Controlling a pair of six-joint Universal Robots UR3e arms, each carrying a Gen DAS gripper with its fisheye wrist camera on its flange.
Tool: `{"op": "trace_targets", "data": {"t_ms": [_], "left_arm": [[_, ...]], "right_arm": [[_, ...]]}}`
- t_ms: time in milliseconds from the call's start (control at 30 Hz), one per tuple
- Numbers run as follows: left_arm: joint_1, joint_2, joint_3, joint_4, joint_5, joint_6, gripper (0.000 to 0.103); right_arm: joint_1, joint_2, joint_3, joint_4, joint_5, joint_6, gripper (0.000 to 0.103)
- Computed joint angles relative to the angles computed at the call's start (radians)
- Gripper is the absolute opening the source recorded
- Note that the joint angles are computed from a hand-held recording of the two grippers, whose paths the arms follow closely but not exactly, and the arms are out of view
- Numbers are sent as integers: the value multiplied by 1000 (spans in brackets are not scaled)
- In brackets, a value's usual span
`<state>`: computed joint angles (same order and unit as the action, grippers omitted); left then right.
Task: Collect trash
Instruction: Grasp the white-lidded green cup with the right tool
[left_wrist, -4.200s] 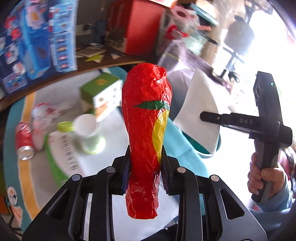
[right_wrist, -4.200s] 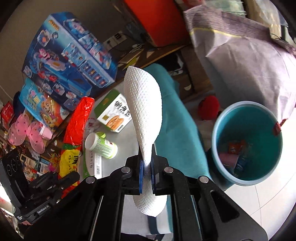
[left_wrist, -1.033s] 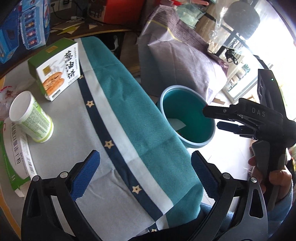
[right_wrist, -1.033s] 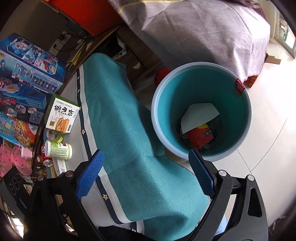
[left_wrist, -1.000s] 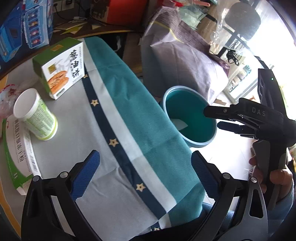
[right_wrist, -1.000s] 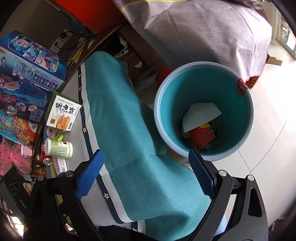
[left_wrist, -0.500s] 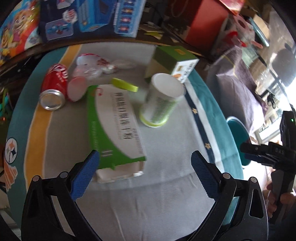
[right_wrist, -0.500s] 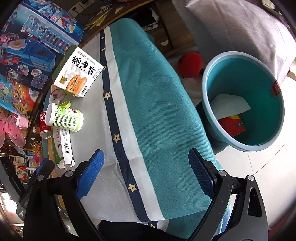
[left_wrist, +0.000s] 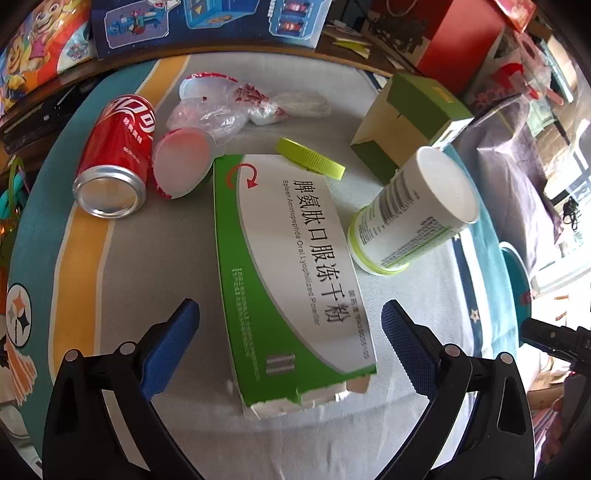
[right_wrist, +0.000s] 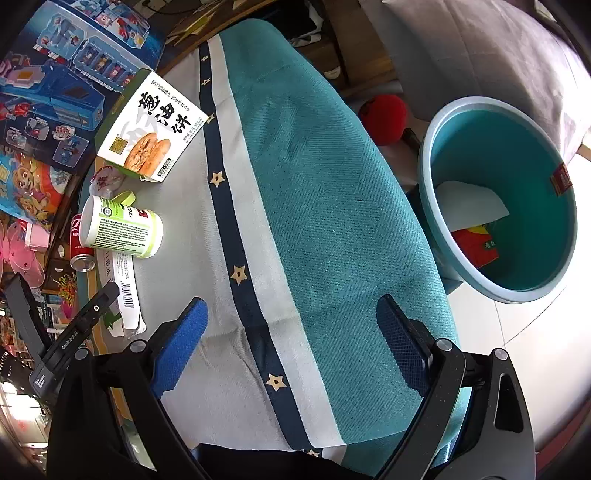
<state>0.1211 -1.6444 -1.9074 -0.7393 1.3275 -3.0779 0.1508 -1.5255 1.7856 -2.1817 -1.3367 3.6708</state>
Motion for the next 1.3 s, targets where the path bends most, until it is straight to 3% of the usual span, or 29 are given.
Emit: {"op": "trace_targets", "data": {"t_ms": [200,333,600,900,967,1000,1033,1300], "left_arm": [[-12,-59,49,-8,14,-7,99],[1,-60,49,-7,3,5,99],[78,41,-29,-37,-68,82,99],[157,115,-47,-104,-119,181,99],[165,113,-37,-116,-128,192,99],[171,118,-37,-121,-132,200,99],[174,118,-32,-125,-134,205,99],[111,4,142,-143,-109,203,99]], "right_arm": [[-1,39,-31,0,13,5,89],[60,135,-173,18,10,-6,89],[202,439,-661,104,16,-36,89],[289,828,-1305,330,-45,-50,88],[291,852,-1333,334,-51,-59,79],[289,845,-1309,310,-48,-68,61],[288,831,-1279,284,-55,-72,56],[187,575,-859,84,-31,-47,51]]}}
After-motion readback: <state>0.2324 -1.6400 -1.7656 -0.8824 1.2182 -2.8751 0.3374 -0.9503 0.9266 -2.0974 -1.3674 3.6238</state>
